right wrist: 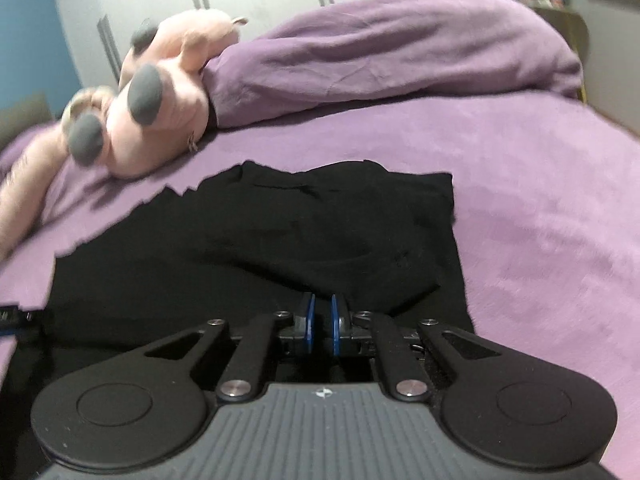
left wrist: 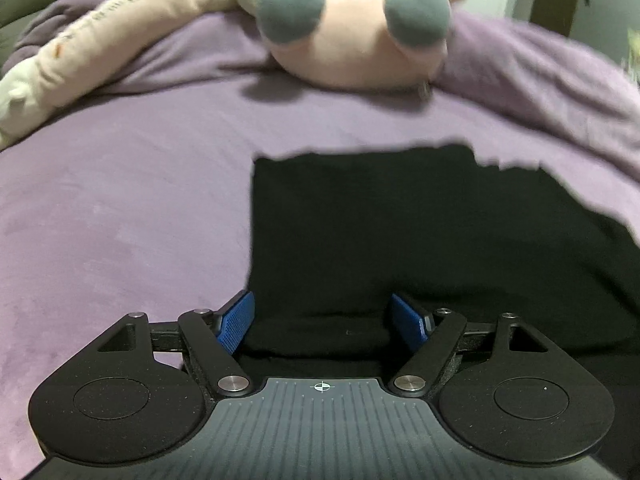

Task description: Fold small clothes

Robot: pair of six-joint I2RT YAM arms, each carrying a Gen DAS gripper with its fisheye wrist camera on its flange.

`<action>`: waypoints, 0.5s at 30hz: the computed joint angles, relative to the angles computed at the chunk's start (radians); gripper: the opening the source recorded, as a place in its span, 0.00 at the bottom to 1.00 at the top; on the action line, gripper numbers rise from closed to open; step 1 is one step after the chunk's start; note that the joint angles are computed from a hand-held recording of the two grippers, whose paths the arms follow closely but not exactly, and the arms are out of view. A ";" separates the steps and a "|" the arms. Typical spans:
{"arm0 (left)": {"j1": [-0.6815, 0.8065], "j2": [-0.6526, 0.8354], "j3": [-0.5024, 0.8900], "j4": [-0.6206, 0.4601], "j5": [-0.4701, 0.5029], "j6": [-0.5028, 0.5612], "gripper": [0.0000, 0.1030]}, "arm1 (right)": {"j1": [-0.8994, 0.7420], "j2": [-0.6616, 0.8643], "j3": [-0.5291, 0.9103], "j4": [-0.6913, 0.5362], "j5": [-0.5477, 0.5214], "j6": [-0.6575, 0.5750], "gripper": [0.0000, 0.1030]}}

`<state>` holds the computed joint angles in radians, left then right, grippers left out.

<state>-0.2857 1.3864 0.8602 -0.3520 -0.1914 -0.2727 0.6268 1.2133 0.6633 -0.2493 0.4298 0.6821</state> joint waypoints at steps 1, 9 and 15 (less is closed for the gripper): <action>-0.007 0.003 -0.008 0.009 -0.013 0.002 0.81 | 0.005 0.002 0.012 -0.021 0.008 -0.025 0.06; 0.001 -0.034 -0.021 -0.042 -0.014 0.072 0.87 | 0.032 -0.023 0.040 -0.143 0.037 -0.165 0.06; 0.017 -0.246 -0.089 -0.214 0.063 0.126 0.85 | 0.094 -0.174 0.076 -0.412 0.008 -0.031 0.14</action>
